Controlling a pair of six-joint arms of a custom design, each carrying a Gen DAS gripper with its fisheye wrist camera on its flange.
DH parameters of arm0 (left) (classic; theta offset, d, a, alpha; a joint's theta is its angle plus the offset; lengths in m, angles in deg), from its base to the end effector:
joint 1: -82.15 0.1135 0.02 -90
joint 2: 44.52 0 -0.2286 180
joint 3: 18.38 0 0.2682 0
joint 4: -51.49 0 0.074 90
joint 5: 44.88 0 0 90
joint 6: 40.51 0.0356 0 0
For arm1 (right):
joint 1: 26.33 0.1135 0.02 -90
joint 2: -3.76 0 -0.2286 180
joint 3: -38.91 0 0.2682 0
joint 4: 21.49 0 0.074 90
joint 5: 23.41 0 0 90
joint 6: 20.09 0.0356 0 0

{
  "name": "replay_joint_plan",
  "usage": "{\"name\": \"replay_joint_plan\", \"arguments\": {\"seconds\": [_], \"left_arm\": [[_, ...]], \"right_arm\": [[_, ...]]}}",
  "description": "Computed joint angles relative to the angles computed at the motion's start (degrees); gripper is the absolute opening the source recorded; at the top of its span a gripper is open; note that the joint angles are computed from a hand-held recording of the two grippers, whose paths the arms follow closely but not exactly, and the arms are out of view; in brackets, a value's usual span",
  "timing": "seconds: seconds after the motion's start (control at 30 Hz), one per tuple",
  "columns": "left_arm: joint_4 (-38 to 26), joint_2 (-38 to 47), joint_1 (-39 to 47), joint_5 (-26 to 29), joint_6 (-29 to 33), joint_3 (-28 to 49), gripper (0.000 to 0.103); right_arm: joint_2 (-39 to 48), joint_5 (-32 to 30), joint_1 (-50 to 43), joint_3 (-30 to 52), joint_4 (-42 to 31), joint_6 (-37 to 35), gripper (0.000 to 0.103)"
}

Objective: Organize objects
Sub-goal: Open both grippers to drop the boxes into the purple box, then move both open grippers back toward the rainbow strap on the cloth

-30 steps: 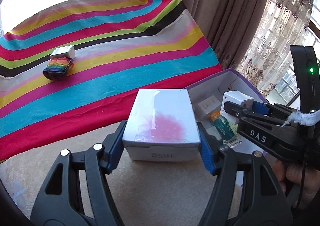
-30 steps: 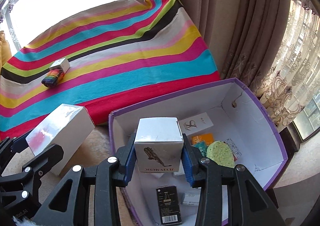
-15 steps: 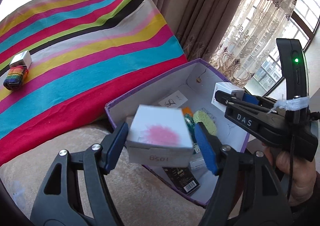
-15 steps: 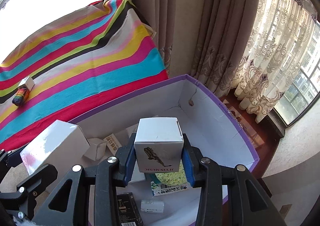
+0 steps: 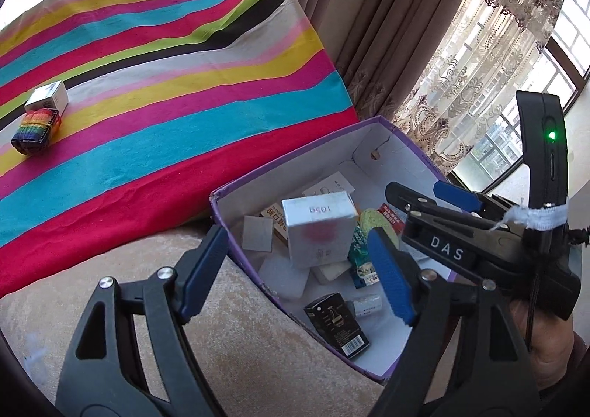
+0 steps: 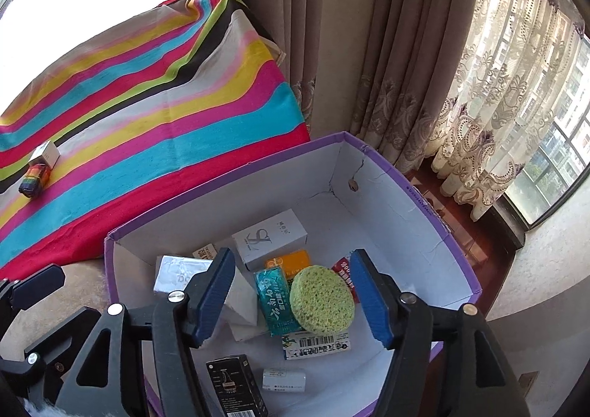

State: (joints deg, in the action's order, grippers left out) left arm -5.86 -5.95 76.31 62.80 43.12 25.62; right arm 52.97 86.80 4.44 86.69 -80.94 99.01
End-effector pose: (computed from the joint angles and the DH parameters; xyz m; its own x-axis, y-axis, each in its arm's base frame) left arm 0.1728 -0.0285 0.1965 -0.8097 -0.0234 -0.5864 0.1947 0.9319 -0.3060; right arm 0.1704 0.0872 0.1860 -0.8191 0.0435 -0.5720 0.0718 0.9971 -0.0270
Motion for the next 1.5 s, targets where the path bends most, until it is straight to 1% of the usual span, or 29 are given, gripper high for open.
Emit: {"name": "replay_joint_plan", "arguments": {"seconds": [0.1, 0.27, 0.43, 0.63, 0.93, 1.1, 1.17, 1.23, 1.37, 1.5], "left_arm": [[-1.3, -0.8, 2.9, 0.1, 1.7, 0.1, 0.08], [-3.1, -1.1, 11.6, 3.4, 5.6, 0.1, 0.081], [-5.1, 0.3, 21.5, 7.0, 11.3, 1.0, 0.08], [-4.8, 6.2, 33.0, 10.1, 18.4, 4.3, 0.081], [-3.2, 16.4, 45.6, 11.9, 27.1, 9.6, 0.081], [-2.3, 22.6, 49.9, 12.6, 30.0, 12.8, 0.082], [-1.7, 24.8, 51.1, 12.4, 30.8, 14.5, 0.084], [-0.4, 27.2, 51.9, 11.5, 30.9, 16.0, 0.089], [2.0, 33.5, 52.7, 9.4, 30.7, 20.2, 0.093], [2.4, 40.3, 52.4, 8.9, 30.8, 25.1, 0.096]], "right_arm": [[0.8, 0.2, 2.1, 0.4, 0.4, 1.2, 0.067], [4.7, 1.1, 7.4, 2.7, 1.1, 3.8, 0.068], [9.3, 1.4, 12.9, 5.5, 2.4, 6.5, 0.068], [16.4, 1.9, 18.9, 10.6, 4.5, 8.2, 0.068], [26.9, 0.7, 23.5, 18.2, 8.3, 8.2, 0.07], [32.3, 0.0, 25.2, 22.5, 9.5, 7.8, 0.07], [34.5, 0.0, 25.7, 24.1, 9.8, 7.6, 0.07], [36.4, -0.1, 26.2, 25.8, 10.1, 7.1, 0.07], [40.8, 0.0, 26.8, 29.7, 10.4, 5.9, 0.07], [44.4, -0.9, 26.8, 32.9, 10.8, 4.6, 0.07]]}}
